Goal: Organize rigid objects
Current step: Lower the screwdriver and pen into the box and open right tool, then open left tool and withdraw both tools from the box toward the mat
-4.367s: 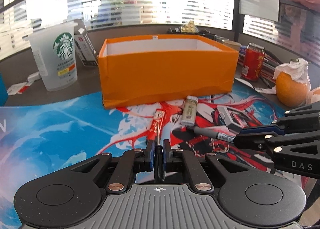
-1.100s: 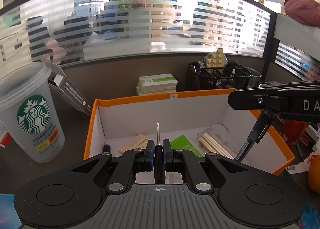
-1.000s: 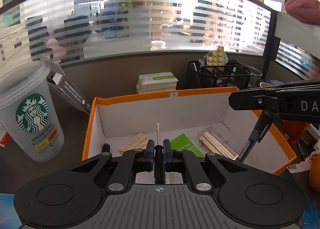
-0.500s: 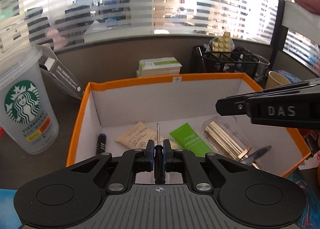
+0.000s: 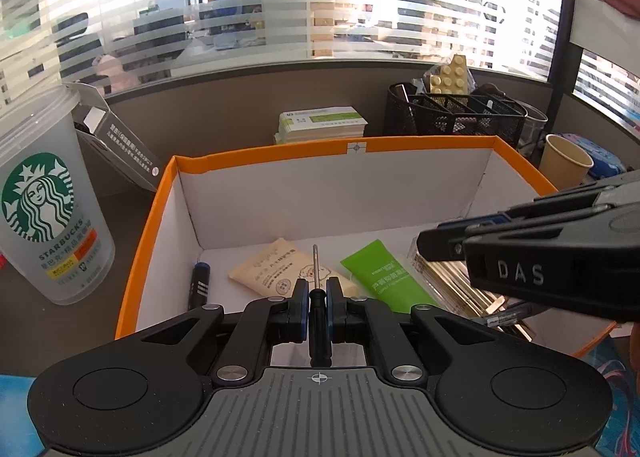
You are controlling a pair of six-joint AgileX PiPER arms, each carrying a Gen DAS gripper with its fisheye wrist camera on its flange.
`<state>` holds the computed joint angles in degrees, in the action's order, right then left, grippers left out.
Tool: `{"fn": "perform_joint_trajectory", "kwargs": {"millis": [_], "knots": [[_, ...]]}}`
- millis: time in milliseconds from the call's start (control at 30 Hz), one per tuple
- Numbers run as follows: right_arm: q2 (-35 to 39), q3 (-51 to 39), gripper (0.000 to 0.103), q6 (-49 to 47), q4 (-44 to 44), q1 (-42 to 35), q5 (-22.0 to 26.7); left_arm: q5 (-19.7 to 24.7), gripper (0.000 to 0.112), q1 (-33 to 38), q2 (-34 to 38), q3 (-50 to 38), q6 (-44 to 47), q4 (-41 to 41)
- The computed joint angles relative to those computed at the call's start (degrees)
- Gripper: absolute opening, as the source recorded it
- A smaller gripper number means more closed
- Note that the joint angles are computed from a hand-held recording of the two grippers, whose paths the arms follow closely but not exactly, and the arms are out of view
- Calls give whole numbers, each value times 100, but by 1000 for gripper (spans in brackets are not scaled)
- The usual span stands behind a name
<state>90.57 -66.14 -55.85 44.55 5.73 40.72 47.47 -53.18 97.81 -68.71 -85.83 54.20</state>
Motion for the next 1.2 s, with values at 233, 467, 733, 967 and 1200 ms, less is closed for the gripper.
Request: {"fn": "perform_joint_trajectory", "kwargs": {"millis": [233, 467, 733, 967, 1200], "knots": [[-60, 171, 9, -103, 71, 10, -76, 104, 13, 27, 169, -32, -236, 192], [-94, 244, 9, -124, 61, -10, -90, 176, 14, 21, 237, -65, -336, 251], [-224, 417, 10, -174, 98, -43, -129, 405, 50, -109, 304, -107, -566, 452], [-409, 476, 11, -250, 186, -246, -14, 880, 85, -345, 193, 4, -1044, 859], [-862, 712, 30, -479, 494, -523, 59, 1484, 95, -712, -53, 79, -1214, 1044]]}}
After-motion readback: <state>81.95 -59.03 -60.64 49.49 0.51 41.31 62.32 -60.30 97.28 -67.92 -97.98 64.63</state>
